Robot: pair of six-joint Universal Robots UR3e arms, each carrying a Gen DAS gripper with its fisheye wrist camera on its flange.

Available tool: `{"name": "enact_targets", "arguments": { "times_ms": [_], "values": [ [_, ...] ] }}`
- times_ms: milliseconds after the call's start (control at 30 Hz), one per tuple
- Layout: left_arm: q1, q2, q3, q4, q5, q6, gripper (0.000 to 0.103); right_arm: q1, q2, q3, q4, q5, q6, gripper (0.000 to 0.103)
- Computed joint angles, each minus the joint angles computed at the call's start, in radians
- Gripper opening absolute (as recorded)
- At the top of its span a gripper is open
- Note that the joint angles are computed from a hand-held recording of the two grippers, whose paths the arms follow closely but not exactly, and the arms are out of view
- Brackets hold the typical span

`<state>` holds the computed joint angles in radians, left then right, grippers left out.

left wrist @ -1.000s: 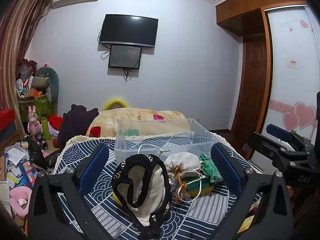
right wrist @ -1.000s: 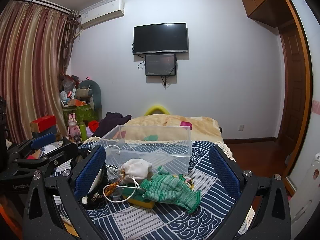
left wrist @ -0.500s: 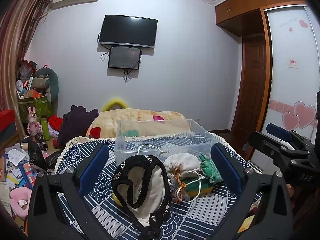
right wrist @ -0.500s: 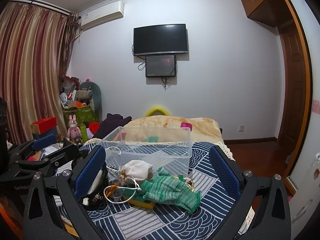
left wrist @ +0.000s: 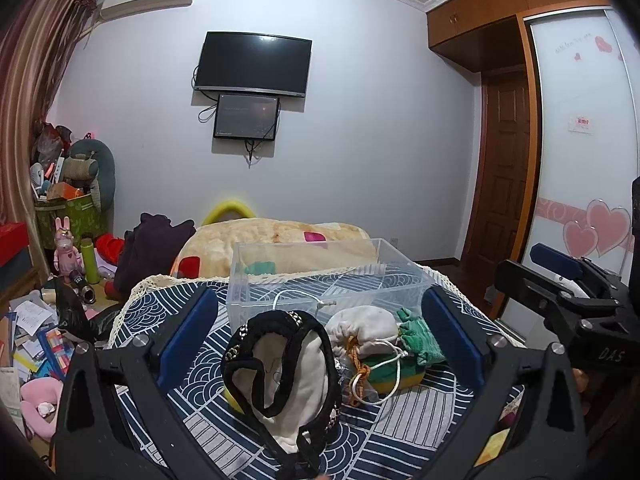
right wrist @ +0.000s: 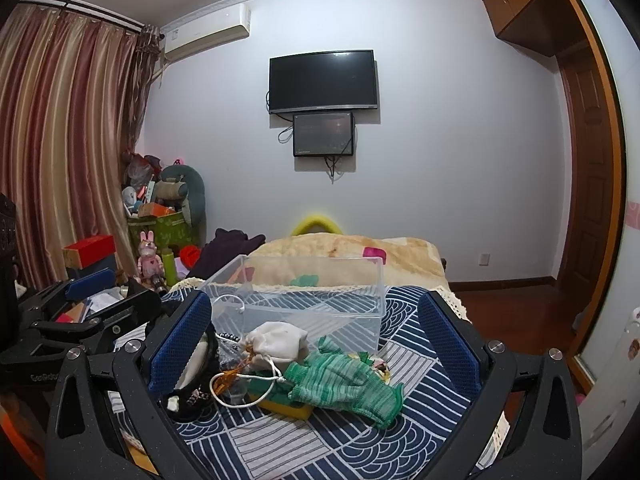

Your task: Organize soft objects

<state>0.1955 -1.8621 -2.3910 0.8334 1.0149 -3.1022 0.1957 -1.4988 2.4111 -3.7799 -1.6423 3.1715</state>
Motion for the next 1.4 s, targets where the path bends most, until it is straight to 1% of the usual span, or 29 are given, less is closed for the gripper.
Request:
{"name": "enact_targets", "arguments": {
  "times_ms": [100, 267, 333, 367, 400, 500, 567, 633, 700, 733, 767, 833, 900, 933, 967, 1033, 1067, 1100, 1133, 1167, 1233, 1267, 1300, 1333, 1400],
  "values": [
    [-0.007, -0.01, 0.006, -0.005, 0.004, 0.008, 0.103, -0.004, 0.007, 0.002, -0.007, 0.003, -0.003, 0.103],
    [-0.015, -0.053, 0.037, -0.013, 0.041, 0.005, 0.103, -0.016, 0.031, -0.007, -0.01, 0.008, -0.003, 0.103],
    [-0.017, -0.079, 0.059, -0.028, 0.054, 0.001, 0.103, -0.033, 0.041, 0.0, -0.013, 0.026, -0.001, 0.102],
    [-0.022, -0.099, 0.076, -0.039, 0.068, 0.001, 0.102, -0.042, 0.052, -0.008, 0.002, 0.035, 0.004, 0.1],
    [-0.024, -0.11, 0.086, -0.046, 0.077, 0.002, 0.1, -0.048, 0.056, -0.007, 0.005, 0.039, 0.005, 0.097],
    [-0.035, -0.156, 0.131, -0.084, 0.105, 0.011, 0.092, -0.069, 0.088, -0.018, 0.036, 0.051, 0.009, 0.092],
    [-0.046, -0.192, 0.166, -0.113, 0.128, 0.011, 0.091, -0.091, 0.118, -0.03, 0.058, 0.066, 0.015, 0.09],
    [-0.047, -0.219, 0.191, -0.137, 0.13, 0.015, 0.085, -0.106, 0.133, -0.032, 0.074, 0.082, 0.02, 0.086],
    [-0.046, -0.24, 0.201, -0.146, 0.128, 0.017, 0.082, -0.12, 0.146, -0.038, 0.102, 0.099, 0.023, 0.082],
    [-0.045, -0.243, 0.2, -0.147, 0.125, 0.018, 0.079, -0.124, 0.153, -0.038, 0.11, 0.103, 0.026, 0.081],
    [-0.04, -0.251, 0.204, -0.152, 0.117, 0.019, 0.076, -0.133, 0.163, -0.041, 0.12, 0.113, 0.028, 0.079],
    [-0.03, -0.263, 0.208, -0.157, 0.097, 0.021, 0.067, -0.143, 0.167, -0.045, 0.149, 0.129, 0.032, 0.074],
    [-0.03, -0.274, 0.211, -0.156, 0.093, 0.018, 0.063, -0.151, 0.177, -0.055, 0.186, 0.146, 0.036, 0.069],
    [-0.023, -0.276, 0.209, -0.159, 0.082, 0.019, 0.057, -0.154, 0.183, -0.062, 0.204, 0.157, 0.037, 0.068],
    [-0.018, -0.273, 0.205, -0.162, 0.073, 0.02, 0.055, -0.163, 0.187, -0.063, 0.214, 0.176, 0.036, 0.064],
    [-0.009, -0.264, 0.201, -0.177, 0.052, 0.019, 0.046, -0.176, 0.184, -0.057, 0.225, 0.211, 0.033, 0.059],
    [0.0, -0.263, 0.195, -0.178, 0.031, 0.02, 0.043, -0.186, 0.177, -0.05, 0.229, 0.234, 0.028, 0.054],
    [0.007, -0.259, 0.199, -0.189, 0.02, 0.022, 0.037, -0.193, 0.17, -0.043, 0.234, 0.253, 0.022, 0.047],
    [0.009, -0.252, 0.196, -0.195, 0.015, 0.022, 0.033, -0.2, 0.175, -0.042, 0.231, 0.269, 0.016, 0.044],
    [0.01, -0.248, 0.19, -0.192, 0.011, 0.024, 0.031, -0.207, 0.168, -0.038, 0.245, 0.291, 0.009, 0.036],
    [0.009, -0.241, 0.185, -0.181, 0.013, 0.023, 0.027, -0.198, 0.173, -0.044, 0.245, 0.287, 0.006, 0.031],
    [0.011, -0.236, 0.176, -0.169, 0.011, 0.021, 0.025, -0.188, 0.173, -0.044, 0.24, 0.272, 0.004, 0.024],
    [0.015, -0.23, 0.168, -0.162, 0.008, 0.02, 0.023, -0.177, 0.173, -0.049, 0.242, 0.261, 0.005, 0.014],
    [0.018, -0.219, 0.156, -0.152, 0.005, 0.019, 0.022, -0.178, 0.169, -0.048, 0.243, 0.265, 0.002, 0.009],
    [0.025, -0.204, 0.142, -0.139, 0.0, 0.01, 0.022, -0.175, 0.167, -0.048, 0.236, 0.259, 0.004, 0.009]
  ]
}}
